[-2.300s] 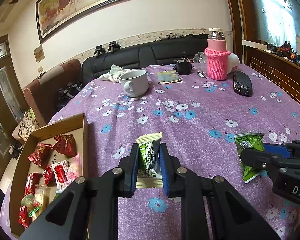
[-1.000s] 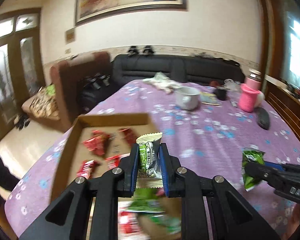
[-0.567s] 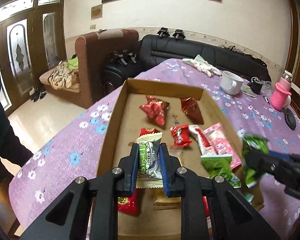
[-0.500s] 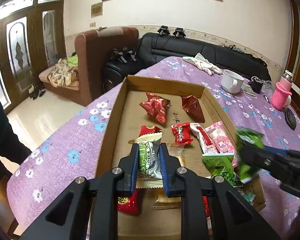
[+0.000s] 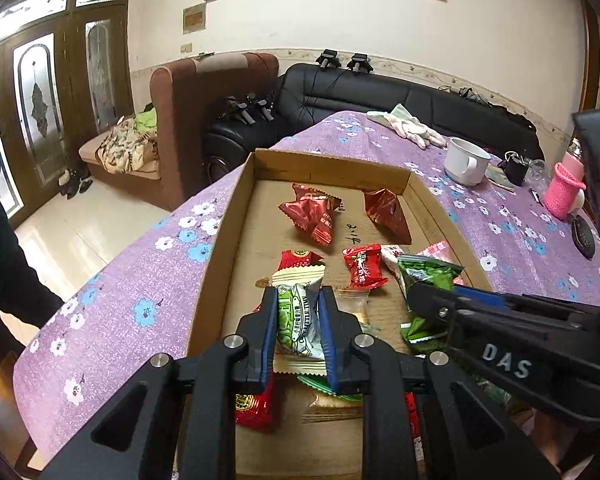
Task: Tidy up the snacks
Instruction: 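Open both tools to drop the candy and green bag in the box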
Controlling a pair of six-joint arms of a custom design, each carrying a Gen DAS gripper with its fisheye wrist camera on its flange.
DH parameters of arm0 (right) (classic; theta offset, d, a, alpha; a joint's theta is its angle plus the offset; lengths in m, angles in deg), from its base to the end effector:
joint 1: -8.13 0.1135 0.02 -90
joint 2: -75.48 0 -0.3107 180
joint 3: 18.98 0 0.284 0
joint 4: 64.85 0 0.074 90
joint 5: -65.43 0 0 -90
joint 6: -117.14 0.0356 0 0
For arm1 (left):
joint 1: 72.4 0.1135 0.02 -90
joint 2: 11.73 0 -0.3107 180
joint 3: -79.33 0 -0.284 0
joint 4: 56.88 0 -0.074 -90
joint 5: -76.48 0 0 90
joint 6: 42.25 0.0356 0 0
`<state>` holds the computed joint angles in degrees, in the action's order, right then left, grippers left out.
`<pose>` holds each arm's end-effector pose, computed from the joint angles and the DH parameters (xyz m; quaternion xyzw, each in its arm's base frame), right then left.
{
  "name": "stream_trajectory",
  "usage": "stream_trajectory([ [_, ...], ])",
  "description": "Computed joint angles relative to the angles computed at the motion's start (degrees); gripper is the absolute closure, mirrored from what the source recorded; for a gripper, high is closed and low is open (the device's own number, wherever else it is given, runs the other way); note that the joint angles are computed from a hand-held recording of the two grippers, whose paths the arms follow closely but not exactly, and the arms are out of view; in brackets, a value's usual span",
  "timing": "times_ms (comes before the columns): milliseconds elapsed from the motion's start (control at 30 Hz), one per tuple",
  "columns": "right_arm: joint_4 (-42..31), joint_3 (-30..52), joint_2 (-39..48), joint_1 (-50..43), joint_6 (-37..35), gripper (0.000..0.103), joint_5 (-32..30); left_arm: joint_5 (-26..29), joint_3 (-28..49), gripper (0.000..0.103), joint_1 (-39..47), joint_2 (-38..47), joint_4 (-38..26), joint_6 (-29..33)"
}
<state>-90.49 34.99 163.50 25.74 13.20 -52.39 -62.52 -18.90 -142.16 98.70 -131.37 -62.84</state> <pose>0.2788 0.1059 0.1739 -0.3152 0.8845 0.2400 0.2462 0.1482 -0.3243 0.1736 -0.2708 0.8638 0.1029 0.4123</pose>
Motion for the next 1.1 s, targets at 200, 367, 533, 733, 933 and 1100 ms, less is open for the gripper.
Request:
stream_trajectory([
  [200,1.95,-1.13,0.28,0.6,-0.32,0.072,1.48,-0.3,1.24,0.083,0.02,0.77,-1.76,-0.22],
  [367,2.2,-1.3,0.23,0.4,-0.32,0.072,1.18,-0.11,1.57,0.083,0.18,1.02,-2.16,0.0],
  [533,2.15,-1.94,-0.63,0.35,-0.36,0.072,1.08,-0.15,1.87,0.083,0.09,1.25,-2.88,-0.47],
  [733,2.1,-2.12,-0.79,0.04,-0.52,0.072,0.65,-0.08,2.18,0.083,-0.06,1.4,-3.53,-0.76],
  [933,2.51,-2.54,-1.09,0.18,-0.71,0.072,0.9,0.08,2.93,0.083,-0.64,1.74,-5.8,-2.04],
  [1100,2.46,-2.89,-1.81,0.23,-0.77,0.072,0.99,0.3,2.97,0.083,-0.69,1.8,-6.06,-2.08],
])
